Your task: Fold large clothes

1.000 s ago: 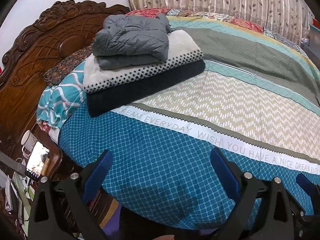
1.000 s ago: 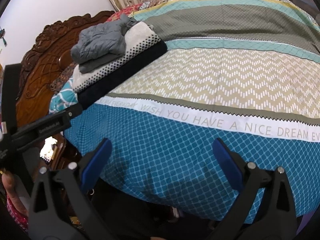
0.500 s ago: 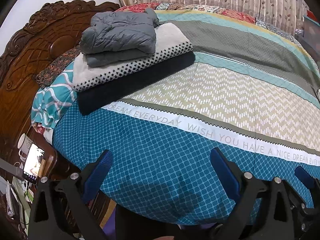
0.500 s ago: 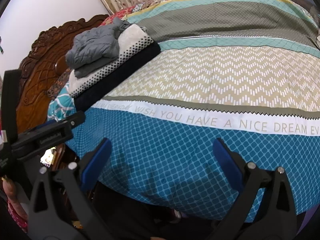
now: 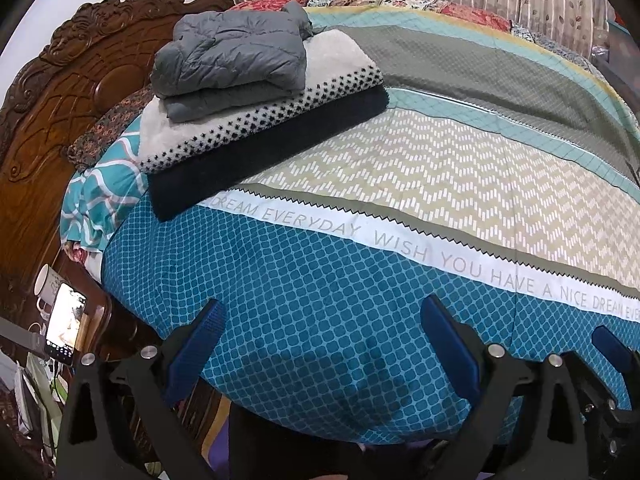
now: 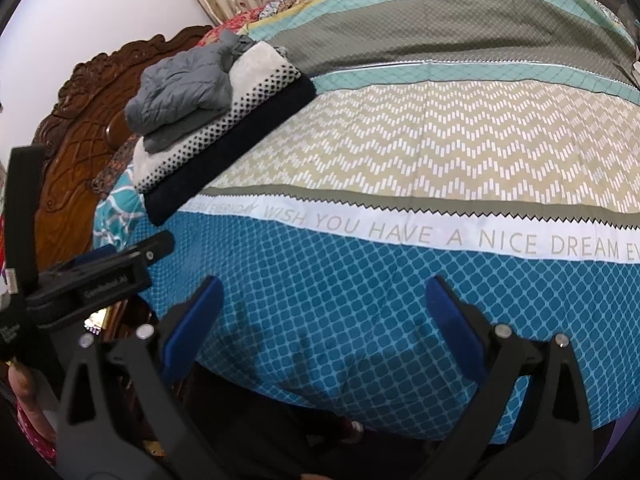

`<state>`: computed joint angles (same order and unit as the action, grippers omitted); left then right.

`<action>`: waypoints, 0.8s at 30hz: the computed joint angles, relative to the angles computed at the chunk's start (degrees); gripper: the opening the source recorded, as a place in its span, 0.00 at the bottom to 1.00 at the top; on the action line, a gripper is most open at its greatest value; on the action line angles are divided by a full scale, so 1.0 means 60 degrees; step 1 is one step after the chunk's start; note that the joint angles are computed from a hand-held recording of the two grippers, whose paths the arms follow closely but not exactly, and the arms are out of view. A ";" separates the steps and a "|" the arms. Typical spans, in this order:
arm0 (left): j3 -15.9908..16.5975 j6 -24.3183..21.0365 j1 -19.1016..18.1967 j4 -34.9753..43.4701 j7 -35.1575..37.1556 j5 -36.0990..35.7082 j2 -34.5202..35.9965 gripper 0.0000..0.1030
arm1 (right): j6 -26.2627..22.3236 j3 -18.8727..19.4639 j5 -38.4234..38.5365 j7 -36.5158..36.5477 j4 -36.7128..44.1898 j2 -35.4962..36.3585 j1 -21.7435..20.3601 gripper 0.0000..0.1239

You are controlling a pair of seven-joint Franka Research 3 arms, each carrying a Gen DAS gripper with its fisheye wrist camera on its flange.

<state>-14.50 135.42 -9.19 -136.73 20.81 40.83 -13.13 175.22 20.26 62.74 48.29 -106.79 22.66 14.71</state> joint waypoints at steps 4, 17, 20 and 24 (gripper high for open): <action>0.0038 0.0080 0.0046 -0.0012 -0.0016 0.0047 0.0065 0.99 | -0.0165 -0.0458 -0.0715 0.0798 0.0037 0.0086 0.0348 0.78; 0.0072 0.0511 -0.0055 0.0840 -0.0003 0.0603 0.0905 0.98 | 0.0161 -0.0624 -0.2428 0.2878 -0.0386 0.0065 0.0168 0.78; 0.0090 0.0443 -0.0126 0.0887 0.0041 0.0518 0.1010 0.99 | 0.0093 -0.0484 -0.2587 0.2947 -0.0391 0.0087 0.0046 0.78; 0.0138 0.0322 -0.0166 0.0927 0.0118 0.0416 0.1070 0.99 | 0.0075 -0.0287 -0.2611 0.2809 -0.0397 0.0098 -0.0112 0.78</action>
